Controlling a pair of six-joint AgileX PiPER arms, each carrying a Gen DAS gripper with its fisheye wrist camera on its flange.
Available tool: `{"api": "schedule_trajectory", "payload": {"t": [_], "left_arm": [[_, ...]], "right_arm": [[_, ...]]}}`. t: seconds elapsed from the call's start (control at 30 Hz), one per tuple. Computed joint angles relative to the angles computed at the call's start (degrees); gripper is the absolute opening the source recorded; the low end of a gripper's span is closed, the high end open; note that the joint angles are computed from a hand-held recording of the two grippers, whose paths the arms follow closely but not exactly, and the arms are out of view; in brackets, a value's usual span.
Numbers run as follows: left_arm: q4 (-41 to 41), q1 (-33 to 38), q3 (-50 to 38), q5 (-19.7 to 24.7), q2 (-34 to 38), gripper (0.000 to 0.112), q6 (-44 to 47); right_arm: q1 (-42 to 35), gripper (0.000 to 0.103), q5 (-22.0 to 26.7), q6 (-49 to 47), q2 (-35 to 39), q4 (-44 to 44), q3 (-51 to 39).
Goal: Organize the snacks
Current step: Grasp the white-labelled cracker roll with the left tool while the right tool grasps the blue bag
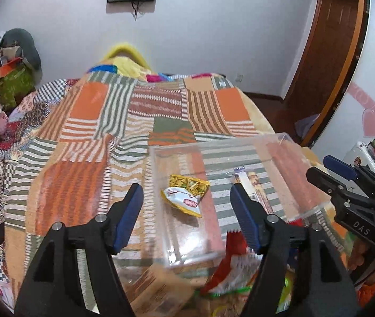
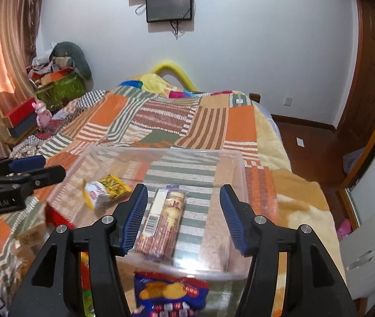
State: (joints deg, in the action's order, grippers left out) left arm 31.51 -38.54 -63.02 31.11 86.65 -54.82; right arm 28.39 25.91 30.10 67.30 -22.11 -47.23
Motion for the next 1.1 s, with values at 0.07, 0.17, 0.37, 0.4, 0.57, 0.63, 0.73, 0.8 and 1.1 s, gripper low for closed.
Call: {"api": "schedule_trajectory", "payload": {"t": [0.07,0.17,0.37,0.4,0.57,0.63,0.73,0.8,1.1], "left_arm": [[0.52,-0.12,2.52,0.25,-3.41,0.072,-0.47],[0.65,0.12,5.85,1.35,-7.4,0.074,-0.29],[-0.63,2.41,14.88,2.45,-14.23,0.077,1.29],[-1.29,3.02,16.52,2.3,-15.11,0.077,2.07],[-7.89,7.61,25.75,-0.5,-18.68,0.077,8.49],[-9.12,8.82,28.46,-1.78,-18.87,0.077,9.81],[-12.49,11.5,32.84,-4.99,-18.09,0.077,13.39],[-14.51,13.14,34.82,-7.15,-16.81,0.077,15.61],[-20.79,14.72,37.16,-16.75,-9.12,0.067,23.25]], "right_arm": [[1.11,0.057,0.65,2.03,-1.93,-1.82,0.8],[2.37,0.06,1.33,3.56,-5.08,-3.06,2.48],[6.43,0.064,3.95,8.68,-9.99,-6.5,5.53],[7.32,0.064,4.52,9.79,-10.64,-7.39,6.13],[10.49,0.069,6.38,14.43,-12.82,-10.06,9.19],[11.09,0.07,6.67,15.18,-12.72,-10.13,10.2],[10.85,0.073,6.78,14.09,-12.77,-8.48,11.83],[10.73,0.077,6.64,13.76,-12.38,-7.56,12.76],[9.94,0.082,5.06,12.46,-6.92,-5.49,14.77]]}}
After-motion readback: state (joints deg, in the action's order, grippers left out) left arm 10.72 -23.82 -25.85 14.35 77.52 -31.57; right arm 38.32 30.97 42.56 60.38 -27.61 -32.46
